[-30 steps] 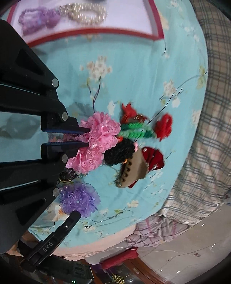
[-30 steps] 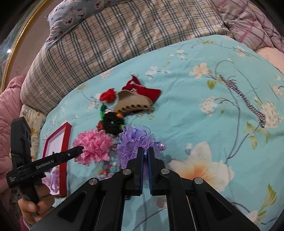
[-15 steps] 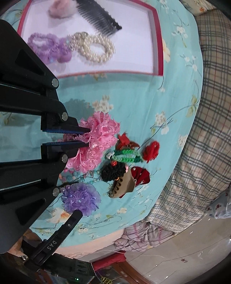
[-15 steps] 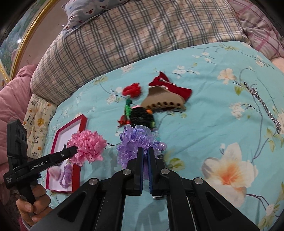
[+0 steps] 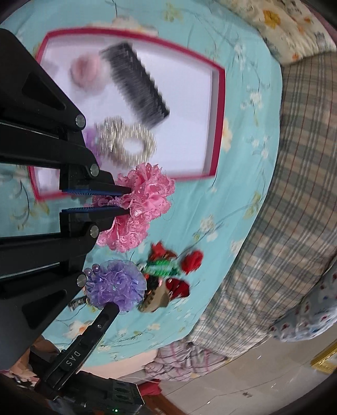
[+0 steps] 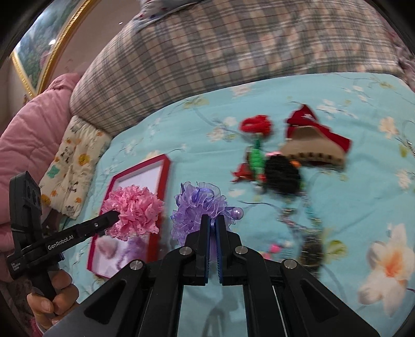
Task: Organize jewelry
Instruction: 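Carry both ruffled scrunchies into the tray and release them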
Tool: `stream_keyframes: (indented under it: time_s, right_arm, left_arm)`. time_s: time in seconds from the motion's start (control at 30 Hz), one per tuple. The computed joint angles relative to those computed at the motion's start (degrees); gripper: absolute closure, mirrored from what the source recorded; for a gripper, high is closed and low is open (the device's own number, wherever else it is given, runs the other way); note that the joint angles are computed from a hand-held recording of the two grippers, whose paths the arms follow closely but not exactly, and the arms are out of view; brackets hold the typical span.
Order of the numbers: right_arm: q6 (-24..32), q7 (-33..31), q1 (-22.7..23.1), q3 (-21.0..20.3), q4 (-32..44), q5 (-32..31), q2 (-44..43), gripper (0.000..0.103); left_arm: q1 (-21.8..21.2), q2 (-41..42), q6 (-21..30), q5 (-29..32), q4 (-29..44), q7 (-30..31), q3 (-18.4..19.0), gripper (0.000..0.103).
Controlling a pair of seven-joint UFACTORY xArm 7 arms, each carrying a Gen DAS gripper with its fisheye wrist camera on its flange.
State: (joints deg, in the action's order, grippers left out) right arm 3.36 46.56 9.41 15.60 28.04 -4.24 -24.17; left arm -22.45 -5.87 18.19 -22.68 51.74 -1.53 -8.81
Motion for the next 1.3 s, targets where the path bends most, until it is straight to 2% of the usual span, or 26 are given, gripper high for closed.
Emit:
stream_keyframes:
  time_s: [0.23,0.33,0.47,0.63,0.77,1.0,1.2,1.27,1.3]
  right_arm:
    - [-2.56,0.36,1.24,2.72,7.90,-1.63,9.46,0.100]
    - [-3.34,2.30,-0.30,5.12,11.58,-4.45,13.38,0.100]
    - [-4.53,5.33,-0.40,5.38,16.34,-8.97,18.74,0.100]
    - [-4.00,3.52,3.94,2.25,23.33,-8.46,26.93,0.100]
    - [-2.48,4.63,8.83,-2.08,27.85,-10.09,32.10,0.099]
    - [0.98,3.39,16.17,-9.37,32.01,-9.25,36.25,0.099]
    - [1.64,1.57,17.02,-10.54,31.86,-6.98,36.24,0.093]
    - [1.65,1.08,16.88,-10.43,31.40,-6.43,35.81,0.088]
    - [1.55,1.70,17.37,-11.07,30.92,-6.95,35.33,0.081]
  left_arm:
    - [2.67,-3.61,-0.53,0.86,-3.39,-0.62,2.59,0.098]
    - [4.01,-4.26,-1.01,1.84,-4.15,-1.10,3.54,0.098]
    - [5.10,-3.71,-1.08,0.93,-3.90,-0.41,4.92,0.098]
    - [6.54,-1.32,-1.64,-0.51,-2.87,1.08,5.77,0.098]
    - [7.86,1.17,-1.51,-1.37,-1.98,2.07,5.54,0.098]
    - [9.92,4.81,-0.96,-2.15,-0.54,3.48,4.31,0.098]
    - [10.81,5.40,-0.28,-1.27,-0.34,2.41,3.53,0.095]
    - [10.95,5.02,0.04,-0.66,-0.63,1.78,3.50,0.087]
    - [10.98,4.82,0.12,-0.70,-0.74,1.77,3.51,0.083]
